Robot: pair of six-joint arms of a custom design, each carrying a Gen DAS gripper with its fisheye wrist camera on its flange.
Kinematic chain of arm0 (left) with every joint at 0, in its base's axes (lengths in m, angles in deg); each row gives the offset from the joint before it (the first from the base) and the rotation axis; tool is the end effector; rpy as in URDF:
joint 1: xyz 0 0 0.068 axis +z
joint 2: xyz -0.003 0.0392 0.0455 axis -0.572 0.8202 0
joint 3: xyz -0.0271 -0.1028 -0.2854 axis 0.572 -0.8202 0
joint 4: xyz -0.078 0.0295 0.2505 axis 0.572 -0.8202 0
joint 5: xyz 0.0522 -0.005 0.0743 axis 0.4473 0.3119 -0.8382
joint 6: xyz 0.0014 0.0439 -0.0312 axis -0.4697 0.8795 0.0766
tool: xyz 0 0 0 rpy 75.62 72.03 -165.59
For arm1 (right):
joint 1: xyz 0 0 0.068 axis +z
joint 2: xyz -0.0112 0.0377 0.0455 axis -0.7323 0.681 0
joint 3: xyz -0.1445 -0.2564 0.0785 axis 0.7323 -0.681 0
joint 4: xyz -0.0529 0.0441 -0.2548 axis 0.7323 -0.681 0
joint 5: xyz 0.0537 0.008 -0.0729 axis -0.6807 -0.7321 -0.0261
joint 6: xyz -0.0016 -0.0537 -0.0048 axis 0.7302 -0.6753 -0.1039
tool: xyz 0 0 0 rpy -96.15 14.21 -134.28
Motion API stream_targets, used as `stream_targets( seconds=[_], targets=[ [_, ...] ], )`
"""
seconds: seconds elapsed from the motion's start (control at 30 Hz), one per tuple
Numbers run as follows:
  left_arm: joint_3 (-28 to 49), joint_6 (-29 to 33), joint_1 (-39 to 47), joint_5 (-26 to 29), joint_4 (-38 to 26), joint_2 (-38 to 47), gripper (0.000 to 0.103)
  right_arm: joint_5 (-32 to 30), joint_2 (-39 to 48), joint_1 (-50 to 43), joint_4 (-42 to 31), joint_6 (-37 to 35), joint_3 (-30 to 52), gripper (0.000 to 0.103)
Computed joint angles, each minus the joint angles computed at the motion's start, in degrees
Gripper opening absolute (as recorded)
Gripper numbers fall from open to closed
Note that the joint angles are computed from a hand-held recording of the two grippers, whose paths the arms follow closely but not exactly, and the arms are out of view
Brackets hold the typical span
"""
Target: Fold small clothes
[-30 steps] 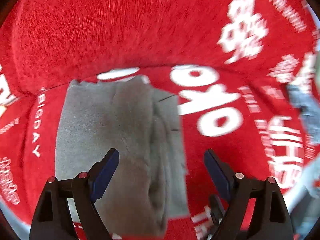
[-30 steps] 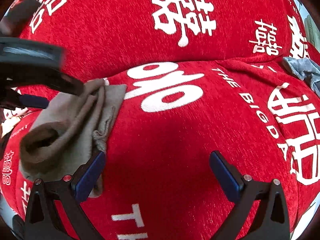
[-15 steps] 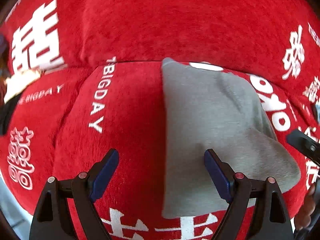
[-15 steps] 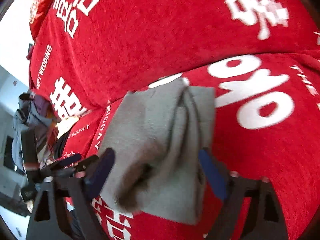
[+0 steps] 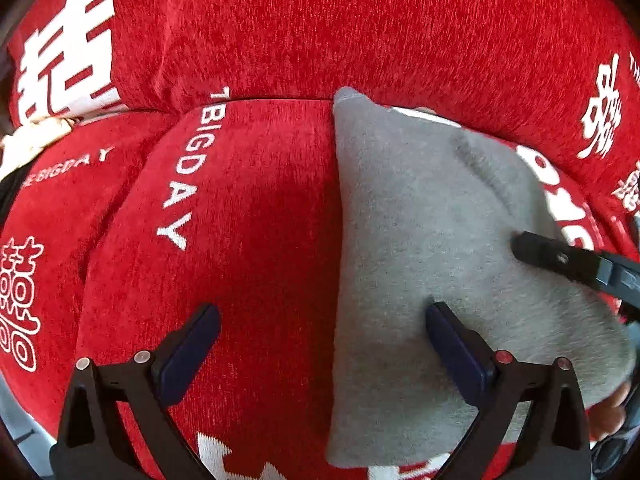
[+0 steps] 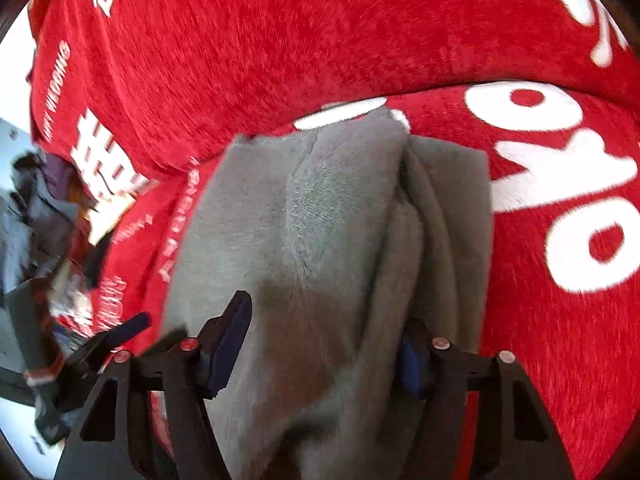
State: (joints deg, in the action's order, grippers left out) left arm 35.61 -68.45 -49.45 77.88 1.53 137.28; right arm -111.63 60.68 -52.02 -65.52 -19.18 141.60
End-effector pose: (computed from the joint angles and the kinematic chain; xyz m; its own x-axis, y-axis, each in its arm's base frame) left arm 0.1781 -0.0438 0.2728 -0.9170 -0.0842 -0.3900 -0.0659 0.9960 -0.0599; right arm 0.2305 -0.0034 0.2566 -0.9409 -0.0178 -0.3381 -0.1637 0.8982 0.4081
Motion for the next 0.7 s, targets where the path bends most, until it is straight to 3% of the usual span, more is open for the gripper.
stream_targets(
  seconds=[0.07, 0.17, 0.33, 0.43, 0.57, 0.6, 0.7],
  targets=[
    [0.3, -0.5, -1.0, -0.2, -0.9, -0.6, 0.103, -2.8, -1.6, -2.3, -1.4, -2.0, 1.2, 0.021],
    [2.4, -1.3, -4.0, 0.1, -2.4, -1.8, 0.103, -9.1, -5.2, -9.8, -5.1, -8.6, 2.9, 0.020],
    [2.5, -6.6, -17.0, -6.4, -1.6, 3.4, 0.103, -5.8, -1.3, -14.4, -3.8, -13.2, 0.4, 0.020],
    [1.3, -8.5, -18.7, -8.0, -0.5, 2.7, 0.103, -7.2, -0.2, -15.3, -2.4, -14.2, -0.9, 0.027],
    [3.0, -7.2, -16.7, -7.3, -4.1, 0.4, 0.103, -8.9, -3.5, -21.1, -7.4, -17.0, 0.9, 0.039],
    [3.9, -7.4, -17.4, -8.6, -5.7, -0.9, 0.103, -9.2, -5.5, -23.5, -9.1, -19.6, 0.9, 0.040],
    [4.0, -6.3, -20.0, -8.9, -7.9, -6.0, 0.103, -13.9, -8.9, -33.0, -19.6, -31.6, 1.5, 0.058]
  ],
)
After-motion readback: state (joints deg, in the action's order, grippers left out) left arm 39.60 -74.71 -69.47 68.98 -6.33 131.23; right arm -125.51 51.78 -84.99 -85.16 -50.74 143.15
